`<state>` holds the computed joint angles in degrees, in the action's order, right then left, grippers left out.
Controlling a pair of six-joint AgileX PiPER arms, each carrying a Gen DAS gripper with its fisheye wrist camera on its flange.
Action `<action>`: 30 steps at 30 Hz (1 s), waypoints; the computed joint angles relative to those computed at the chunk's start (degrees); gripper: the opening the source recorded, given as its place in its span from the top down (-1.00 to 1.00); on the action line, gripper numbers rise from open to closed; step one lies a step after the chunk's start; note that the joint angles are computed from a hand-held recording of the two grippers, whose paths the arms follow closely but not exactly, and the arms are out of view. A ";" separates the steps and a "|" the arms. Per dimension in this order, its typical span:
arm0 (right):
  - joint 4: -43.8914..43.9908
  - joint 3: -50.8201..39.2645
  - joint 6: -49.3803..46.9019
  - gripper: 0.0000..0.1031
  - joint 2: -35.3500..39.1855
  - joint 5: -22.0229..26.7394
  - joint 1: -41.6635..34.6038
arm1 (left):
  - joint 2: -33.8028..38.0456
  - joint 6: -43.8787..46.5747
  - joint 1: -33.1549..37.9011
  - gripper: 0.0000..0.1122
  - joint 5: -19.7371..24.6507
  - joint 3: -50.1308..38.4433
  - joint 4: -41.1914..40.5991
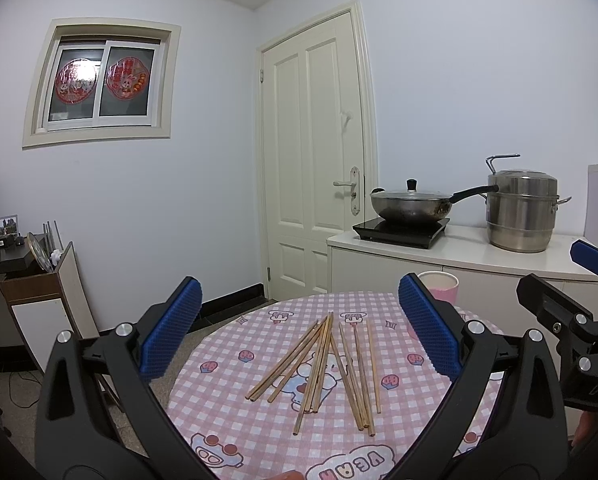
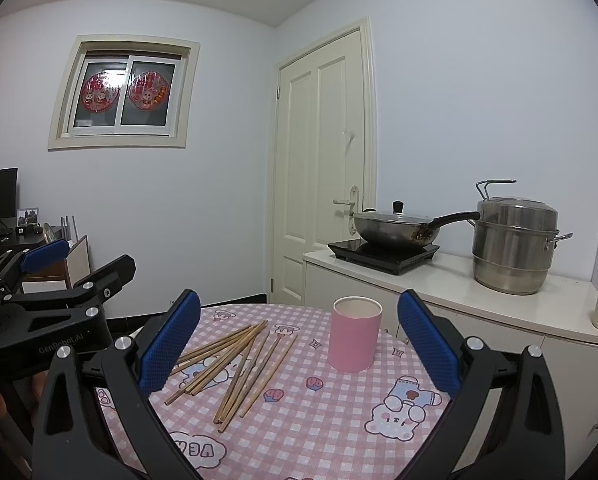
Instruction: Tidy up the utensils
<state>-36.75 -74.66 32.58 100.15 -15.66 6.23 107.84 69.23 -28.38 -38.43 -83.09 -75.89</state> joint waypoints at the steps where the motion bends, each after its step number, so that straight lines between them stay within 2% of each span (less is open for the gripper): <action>1: -0.21 -0.05 0.22 -0.85 0.03 0.11 0.02 | -0.07 -0.22 0.03 -0.72 -0.01 0.21 0.16; 15: -3.55 -0.42 3.28 -0.85 0.36 0.74 -0.24 | 0.04 0.47 0.21 -0.72 0.31 0.27 -0.44; 24: -9.02 -1.13 9.13 -0.85 0.82 1.03 -0.69 | 0.67 2.36 0.16 -0.72 0.32 -0.78 -2.14; 30: -15.93 -2.90 16.33 -0.85 1.91 2.06 -0.90 | 1.46 4.18 0.56 -0.72 0.65 -1.90 -3.86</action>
